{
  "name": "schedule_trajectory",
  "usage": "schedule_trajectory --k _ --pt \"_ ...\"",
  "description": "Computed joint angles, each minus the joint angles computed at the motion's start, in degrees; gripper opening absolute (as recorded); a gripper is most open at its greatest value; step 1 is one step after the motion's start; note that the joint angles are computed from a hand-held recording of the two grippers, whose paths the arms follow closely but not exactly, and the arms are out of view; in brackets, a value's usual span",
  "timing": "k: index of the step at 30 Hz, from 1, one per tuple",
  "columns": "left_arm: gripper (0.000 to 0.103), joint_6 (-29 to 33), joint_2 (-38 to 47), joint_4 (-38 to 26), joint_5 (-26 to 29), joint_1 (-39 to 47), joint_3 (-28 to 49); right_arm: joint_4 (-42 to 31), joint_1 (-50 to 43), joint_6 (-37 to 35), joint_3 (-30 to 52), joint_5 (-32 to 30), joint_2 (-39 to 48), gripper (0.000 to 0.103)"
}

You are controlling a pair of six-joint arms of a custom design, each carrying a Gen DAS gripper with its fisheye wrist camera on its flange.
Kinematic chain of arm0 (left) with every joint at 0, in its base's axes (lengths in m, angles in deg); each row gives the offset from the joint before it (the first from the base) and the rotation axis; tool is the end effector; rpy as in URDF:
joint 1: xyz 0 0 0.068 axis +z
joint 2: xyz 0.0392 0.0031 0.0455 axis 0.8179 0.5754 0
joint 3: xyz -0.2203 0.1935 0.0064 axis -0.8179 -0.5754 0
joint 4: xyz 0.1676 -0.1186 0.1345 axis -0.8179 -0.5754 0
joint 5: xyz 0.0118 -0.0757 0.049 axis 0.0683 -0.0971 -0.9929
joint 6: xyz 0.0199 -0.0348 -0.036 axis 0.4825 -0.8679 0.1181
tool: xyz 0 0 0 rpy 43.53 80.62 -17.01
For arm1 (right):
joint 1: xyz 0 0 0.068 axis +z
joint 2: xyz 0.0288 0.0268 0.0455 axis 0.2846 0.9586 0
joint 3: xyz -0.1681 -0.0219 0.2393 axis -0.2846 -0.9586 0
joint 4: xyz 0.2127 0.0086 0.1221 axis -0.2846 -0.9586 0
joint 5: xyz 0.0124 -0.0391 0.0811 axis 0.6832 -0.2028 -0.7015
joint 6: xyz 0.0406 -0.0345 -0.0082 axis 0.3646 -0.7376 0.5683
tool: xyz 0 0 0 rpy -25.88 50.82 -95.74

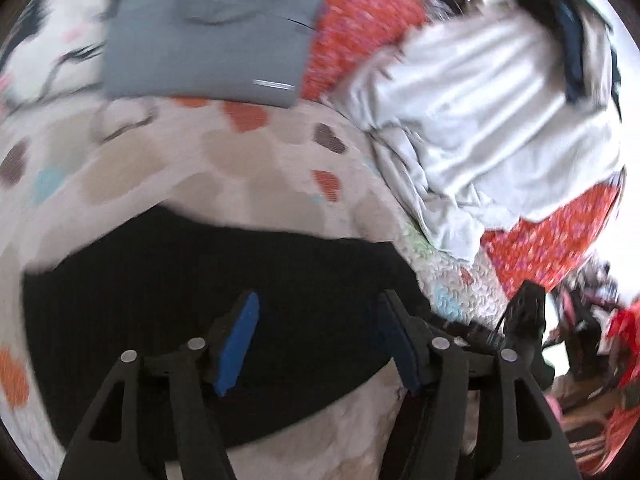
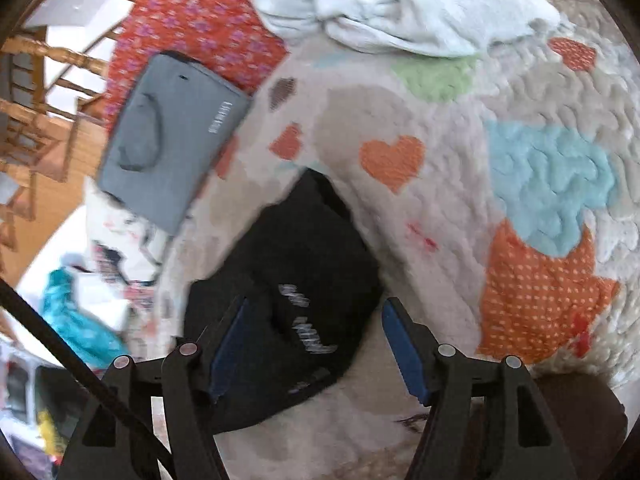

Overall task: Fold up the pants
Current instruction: 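Lift the folded pants with the right gripper while the left gripper grasps the other end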

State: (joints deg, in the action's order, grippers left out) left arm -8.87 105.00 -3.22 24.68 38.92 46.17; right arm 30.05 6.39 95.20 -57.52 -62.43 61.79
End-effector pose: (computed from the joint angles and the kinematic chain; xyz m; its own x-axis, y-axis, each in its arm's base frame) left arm 0.3554 -0.1206 0.2053 -0.8165 0.1851 -0.5468 0.4728 0.7579 -0.4495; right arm 0.2409 -0.0278 0.0542 -0.5898 0.7448 -0.3121 0.3705 0.5930 0.7148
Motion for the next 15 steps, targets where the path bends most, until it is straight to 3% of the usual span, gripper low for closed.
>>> schedule_trajectory --k 5,15 --pt "0.061 1.0 15.5 -12.2 -5.7 -10.7 23.5 7.6 1.9 -0.3 -0.6 -0.2 6.9 0.072" --pt "0.061 3.0 49.8 -43.1 -4.4 -16.6 76.9 23.6 2.1 3.7 1.2 -3.1 18.8 0.074"
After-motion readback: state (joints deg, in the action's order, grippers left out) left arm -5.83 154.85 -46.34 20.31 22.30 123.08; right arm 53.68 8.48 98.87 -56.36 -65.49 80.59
